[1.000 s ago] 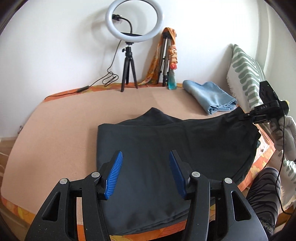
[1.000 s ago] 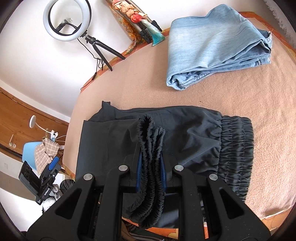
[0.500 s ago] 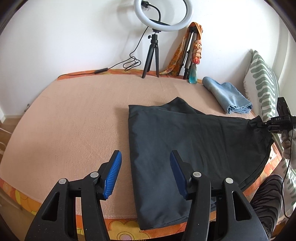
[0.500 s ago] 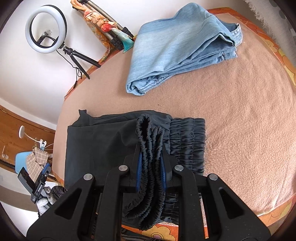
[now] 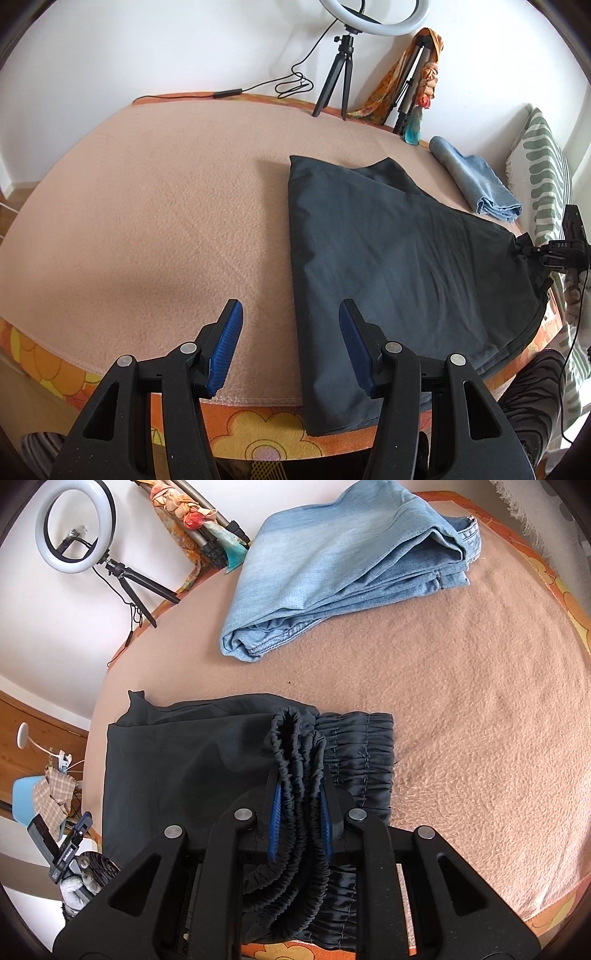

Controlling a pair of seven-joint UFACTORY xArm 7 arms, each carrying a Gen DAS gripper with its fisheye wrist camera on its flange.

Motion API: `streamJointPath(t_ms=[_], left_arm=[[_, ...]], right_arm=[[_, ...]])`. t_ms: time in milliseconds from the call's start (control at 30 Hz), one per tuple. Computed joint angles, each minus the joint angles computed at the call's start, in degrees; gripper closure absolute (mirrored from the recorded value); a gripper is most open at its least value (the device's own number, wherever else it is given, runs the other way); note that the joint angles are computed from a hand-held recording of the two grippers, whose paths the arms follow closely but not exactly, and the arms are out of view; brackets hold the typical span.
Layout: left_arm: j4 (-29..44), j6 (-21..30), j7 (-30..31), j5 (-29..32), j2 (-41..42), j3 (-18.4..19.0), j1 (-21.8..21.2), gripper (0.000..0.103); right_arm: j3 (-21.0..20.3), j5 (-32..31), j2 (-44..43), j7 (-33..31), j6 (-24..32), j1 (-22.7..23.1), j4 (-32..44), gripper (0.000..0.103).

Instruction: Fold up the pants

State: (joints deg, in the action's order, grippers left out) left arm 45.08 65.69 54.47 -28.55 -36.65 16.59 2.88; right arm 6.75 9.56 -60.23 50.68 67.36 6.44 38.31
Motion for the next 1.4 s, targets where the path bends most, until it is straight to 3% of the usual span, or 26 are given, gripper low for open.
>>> streamJointPath(t_ms=[133,300,467,900,1167,1400], left_arm=[[-0.36,1.62,-0.26,0.06,0.41,0.23,0.23,0.050],[-0.96,3.02,-0.63,-0.59,0.86,0.42,0.75,0.050],[-1.17,3.82,-1.08,-2.36,1.35,0.94,1.28,0.050],[0.20,7.96,1.17,-5.47,3.24,2.39,2.09,0.053],[2.88,13.42,1.70,-8.44,6.80,2.80,3.78,0.057],[2.53,15.61,2.42,-9.87,6.86,1.75,4.96,0.076]], right_arm=[[1.99,-2.71,1.73,0.71,3.14,-1.08,3.47,0.070],[5.06,-6.20,3.18,2.31,5.31,-2.07,8.66,0.048],[7.25,-7.72,6.05,3.66,3.73,-1.93,13.69,0.039],[12.50,-9.54,27.75,5.15,-9.71,4.14,26.73,0.037],[12.70,-13.57,43.69,5.57,-14.30,9.71,36.50,0.038],[9.82,-12.74,57.60,5.30,-16.80,15.82,45.54,0.038]])
